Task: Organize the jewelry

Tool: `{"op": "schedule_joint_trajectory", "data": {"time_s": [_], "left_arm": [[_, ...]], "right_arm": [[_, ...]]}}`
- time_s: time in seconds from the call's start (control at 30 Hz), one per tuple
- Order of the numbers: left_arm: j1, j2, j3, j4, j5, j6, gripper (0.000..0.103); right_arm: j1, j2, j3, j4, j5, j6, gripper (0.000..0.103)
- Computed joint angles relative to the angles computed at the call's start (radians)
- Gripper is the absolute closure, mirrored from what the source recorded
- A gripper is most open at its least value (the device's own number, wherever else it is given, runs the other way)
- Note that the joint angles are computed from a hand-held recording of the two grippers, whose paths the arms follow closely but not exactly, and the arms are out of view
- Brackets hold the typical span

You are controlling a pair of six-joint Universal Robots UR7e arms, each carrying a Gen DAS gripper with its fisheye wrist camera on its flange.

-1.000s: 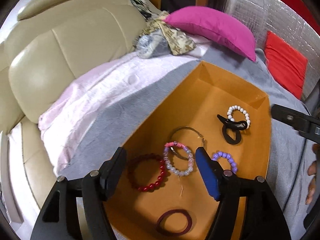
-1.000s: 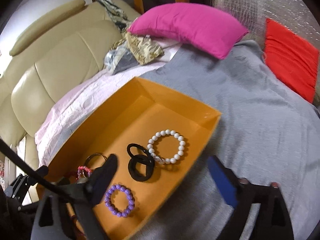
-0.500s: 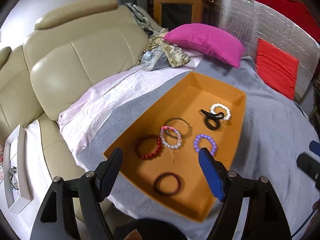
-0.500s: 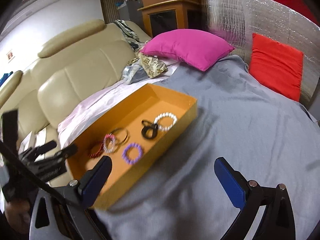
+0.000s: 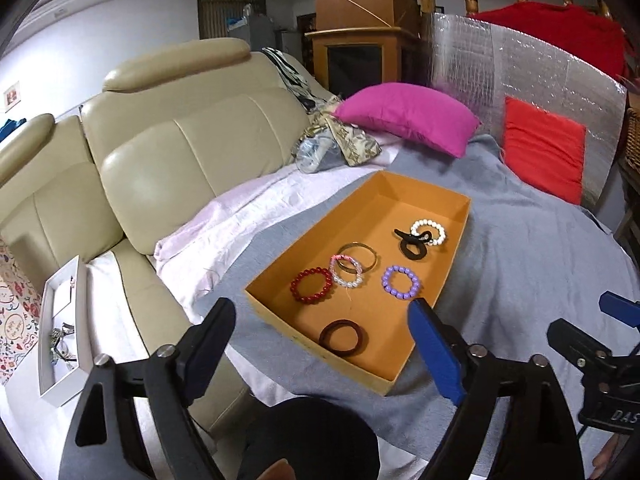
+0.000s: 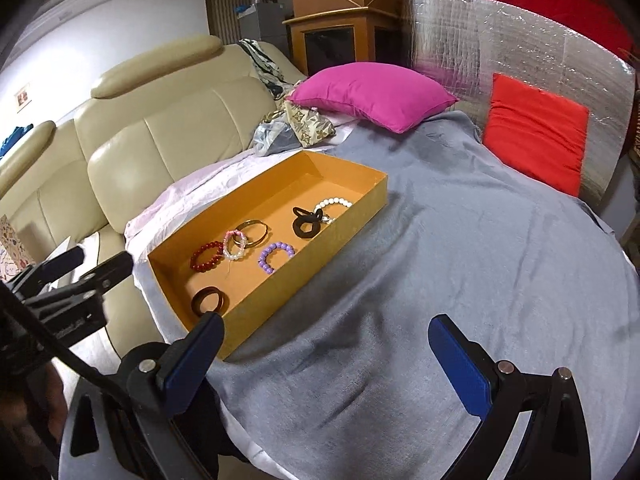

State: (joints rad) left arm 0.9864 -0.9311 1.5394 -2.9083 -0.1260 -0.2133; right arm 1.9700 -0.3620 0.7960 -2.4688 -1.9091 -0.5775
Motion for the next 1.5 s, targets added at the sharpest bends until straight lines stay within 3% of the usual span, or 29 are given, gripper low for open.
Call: {"op": "schedule_joint_trajectory", "data": {"time_s": [0.13, 0.33, 0.6, 1.07, 1.27, 1.5], "left_arm": [[-0.008, 0.003, 0.002, -0.041, 0.013, 0.026, 0.011], [-0.006, -0.021, 0.015, 0.056, 0.015, -0.067, 0.011], [-0.005, -0.006, 0.007, -0.056, 0.03, 0.029, 0.011], [0.0, -0.051, 0.03, 0.077, 0.025, -0.121, 0.011], [0.011, -0.069, 0.027, 0.212, 0.008, -0.227, 0.011], [0.014, -0.05, 0.01, 0.167, 0.0, -0.161, 0.011]], "right_arm": [[0.012, 0.0, 0.016, -0.042, -0.013, 0.002, 0.0], [0.024, 0.011, 0.012, -0.061, -0.03, 0.006, 0.0], [0.032, 0.026, -0.006, -0.068, -0.037, 0.007, 0.0], [0.041, 0.038, -0.023, -0.071, -0.039, -0.005, 0.0], [0.04, 0.05, -0.042, -0.054, -0.043, -0.007, 0.0], [0.039, 0.066, -0.069, -0.035, -0.046, -0.004, 0.0]]}}
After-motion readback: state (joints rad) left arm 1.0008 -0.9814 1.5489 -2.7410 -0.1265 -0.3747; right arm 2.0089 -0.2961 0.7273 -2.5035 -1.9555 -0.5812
